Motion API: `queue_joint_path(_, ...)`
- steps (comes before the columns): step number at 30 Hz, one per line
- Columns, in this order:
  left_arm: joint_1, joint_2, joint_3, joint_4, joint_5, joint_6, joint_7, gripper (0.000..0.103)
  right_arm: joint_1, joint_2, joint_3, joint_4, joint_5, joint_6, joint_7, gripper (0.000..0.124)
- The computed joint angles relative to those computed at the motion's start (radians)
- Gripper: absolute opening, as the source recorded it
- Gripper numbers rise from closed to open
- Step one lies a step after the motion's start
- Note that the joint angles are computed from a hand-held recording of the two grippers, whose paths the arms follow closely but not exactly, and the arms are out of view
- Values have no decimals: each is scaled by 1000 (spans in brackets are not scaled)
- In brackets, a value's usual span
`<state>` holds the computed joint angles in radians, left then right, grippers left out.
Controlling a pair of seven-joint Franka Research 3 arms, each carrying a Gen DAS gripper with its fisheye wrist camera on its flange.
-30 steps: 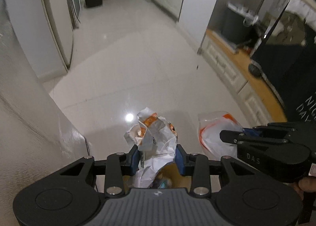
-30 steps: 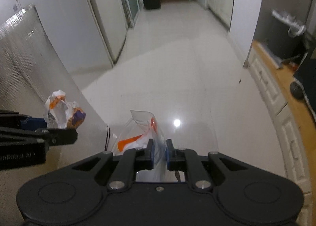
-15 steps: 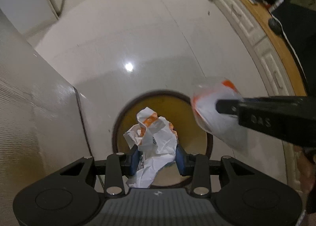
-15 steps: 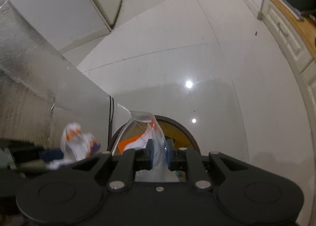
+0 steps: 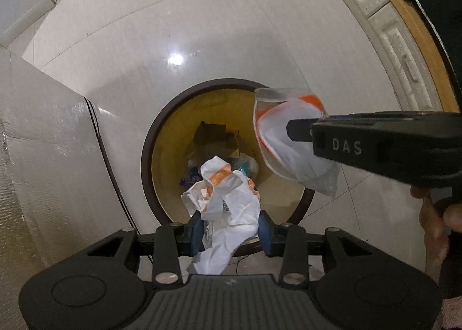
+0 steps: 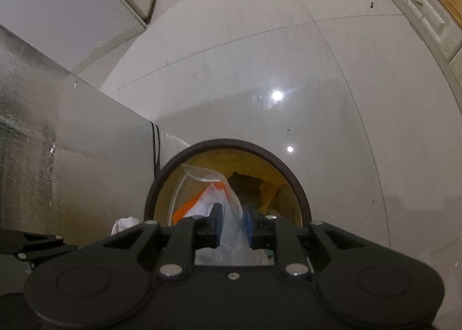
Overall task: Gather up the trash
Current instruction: 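Open left tool to drop white paper while right tool drops plastic bag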
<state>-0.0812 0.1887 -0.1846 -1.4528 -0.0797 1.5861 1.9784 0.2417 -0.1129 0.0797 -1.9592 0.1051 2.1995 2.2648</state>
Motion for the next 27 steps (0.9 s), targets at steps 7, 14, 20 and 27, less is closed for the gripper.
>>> queue_joint_path(7, -6, 15, 0, -1, 33, -20, -25, 72, 6, 35, -2, 11, 6, 13, -4, 18)
queue_joint_path(14, -12, 27, 0, 9, 77, -36, -23, 85, 6, 19, -4, -18, 6, 31, 18, 18)
queue_joint_path(20, -13, 21, 1, -6, 100, -27, -21, 93, 3, -6, -4, -59, 26, 83, 16, 21)
queue_joint_path(27, -9, 27, 7, -11, 116, -13, -41, 99, 4, 11, 2, -29, -6, 14, 3, 21)
